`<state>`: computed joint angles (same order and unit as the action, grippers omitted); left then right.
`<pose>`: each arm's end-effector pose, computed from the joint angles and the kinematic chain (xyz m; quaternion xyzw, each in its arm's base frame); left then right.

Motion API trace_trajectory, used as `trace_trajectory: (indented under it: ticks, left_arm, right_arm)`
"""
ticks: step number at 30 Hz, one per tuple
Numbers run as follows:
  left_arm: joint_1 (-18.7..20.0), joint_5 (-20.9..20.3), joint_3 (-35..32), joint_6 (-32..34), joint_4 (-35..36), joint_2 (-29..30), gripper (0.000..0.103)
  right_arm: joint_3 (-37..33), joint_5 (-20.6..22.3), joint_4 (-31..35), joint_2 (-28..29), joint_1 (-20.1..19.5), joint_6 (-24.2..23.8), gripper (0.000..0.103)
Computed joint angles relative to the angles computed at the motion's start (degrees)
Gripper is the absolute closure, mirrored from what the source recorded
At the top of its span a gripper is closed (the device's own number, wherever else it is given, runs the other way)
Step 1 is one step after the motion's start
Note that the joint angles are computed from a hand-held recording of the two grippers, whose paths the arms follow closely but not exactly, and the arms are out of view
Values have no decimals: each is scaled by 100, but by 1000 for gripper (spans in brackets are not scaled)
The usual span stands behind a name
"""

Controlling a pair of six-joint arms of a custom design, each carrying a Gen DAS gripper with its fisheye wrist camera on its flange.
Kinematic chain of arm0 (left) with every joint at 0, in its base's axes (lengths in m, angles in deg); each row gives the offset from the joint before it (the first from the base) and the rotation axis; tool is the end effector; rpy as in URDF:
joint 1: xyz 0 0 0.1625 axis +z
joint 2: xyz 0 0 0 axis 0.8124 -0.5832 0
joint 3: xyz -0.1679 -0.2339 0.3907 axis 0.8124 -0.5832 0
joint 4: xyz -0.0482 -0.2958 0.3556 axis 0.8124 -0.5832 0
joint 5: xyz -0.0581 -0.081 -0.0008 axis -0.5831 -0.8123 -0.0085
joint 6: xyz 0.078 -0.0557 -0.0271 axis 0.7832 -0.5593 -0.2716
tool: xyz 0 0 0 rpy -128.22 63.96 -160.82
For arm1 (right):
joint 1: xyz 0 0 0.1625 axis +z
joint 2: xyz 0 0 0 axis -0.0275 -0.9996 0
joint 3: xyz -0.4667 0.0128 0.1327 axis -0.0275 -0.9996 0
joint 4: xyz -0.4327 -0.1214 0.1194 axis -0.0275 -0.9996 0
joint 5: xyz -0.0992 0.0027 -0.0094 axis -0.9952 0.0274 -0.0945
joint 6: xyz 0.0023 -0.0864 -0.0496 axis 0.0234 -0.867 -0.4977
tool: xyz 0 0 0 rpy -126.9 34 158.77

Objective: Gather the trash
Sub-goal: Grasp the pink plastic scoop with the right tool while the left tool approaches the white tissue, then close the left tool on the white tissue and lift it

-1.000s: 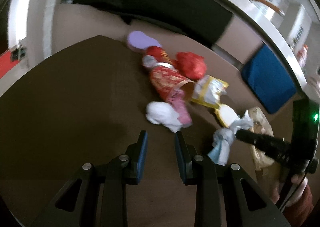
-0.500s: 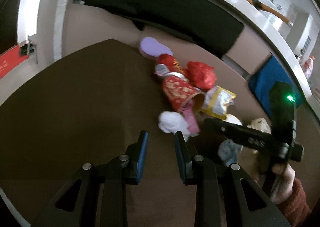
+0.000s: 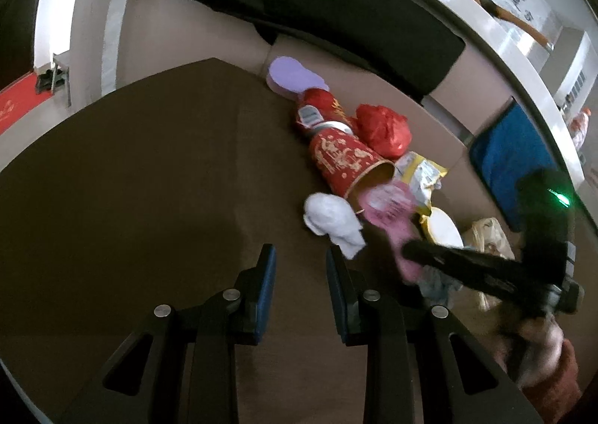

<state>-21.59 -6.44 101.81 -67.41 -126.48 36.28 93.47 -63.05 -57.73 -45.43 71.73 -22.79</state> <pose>-0.3748 -0.5092 -0.1945 -0.1686 0.8101 -0.5053 0.2450 -0.1226 -0.7167 0.2571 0.4914 -0.8697 0.0041 0.0456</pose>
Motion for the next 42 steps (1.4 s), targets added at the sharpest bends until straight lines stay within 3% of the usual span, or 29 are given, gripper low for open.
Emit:
trace_trajectory:
  ticks: [4, 6, 8, 10, 12, 14, 16, 19, 25, 28, 31, 33, 35, 38, 42]
  left_arm:
    - [129, -120, -361, 665, -660, 254, 74]
    - [206, -39, -600, 812, -568, 340, 74]
    - [304, 167, -857, 573, -22, 361, 73]
    - [402, 347, -1044, 232, 594, 347, 69]
    - [512, 400, -1239, -422, 1689, 268, 69]
    - [623, 379, -1388, -855, 2412, 238, 69]
    - [742, 175, -1380, -646, 2176, 246, 69]
    - [846, -46, -1184, 125, 775, 334, 69]
    - [880, -185, -1204, 263, 566, 332, 69]
    - [857, -163, -1126, 437, 474, 313, 78]
    - [680, -18, -832, -79, 771, 176, 80]
    - [518, 151, -612, -611, 1215, 36, 80]
    - [353, 271, -474, -1310, 2076, -122, 80]
    - [87, 318, -370, -2513, 3562, -335, 80]
    - [-87, 353, -400, -3302, 4724, -430, 80]
  right_arm:
    - [-175, 152, 132, -166, -252, 48, 95]
    - [-193, 315, -52, -197, -322, 5, 95]
    - [-338, 646, 11, -190, -402, 118, 92]
    - [-615, 980, 511, -141, -475, 273, 90]
    - [-742, 1184, 756, -122, -500, 321, 85]
    - [-649, 1372, 573, -192, -547, 167, 72]
    - [-497, 1447, 267, -258, -554, 66, 71]
    - [-493, 1468, 52, -262, -567, -27, 71]
    - [-596, 1335, 381, -215, -546, -343, 71]
    - [-490, 1334, 483, -273, -553, -504, 71]
    - [-213, 1165, 298, -372, -515, -813, 70]
    - [-77, 835, 241, -379, -448, -1071, 65]
    - [127, 532, 3, -372, -390, -1389, 64]
    - [532, 494, -801, -391, -370, -1802, 64]
    - [822, 407, -1540, -290, -319, -2106, 64]
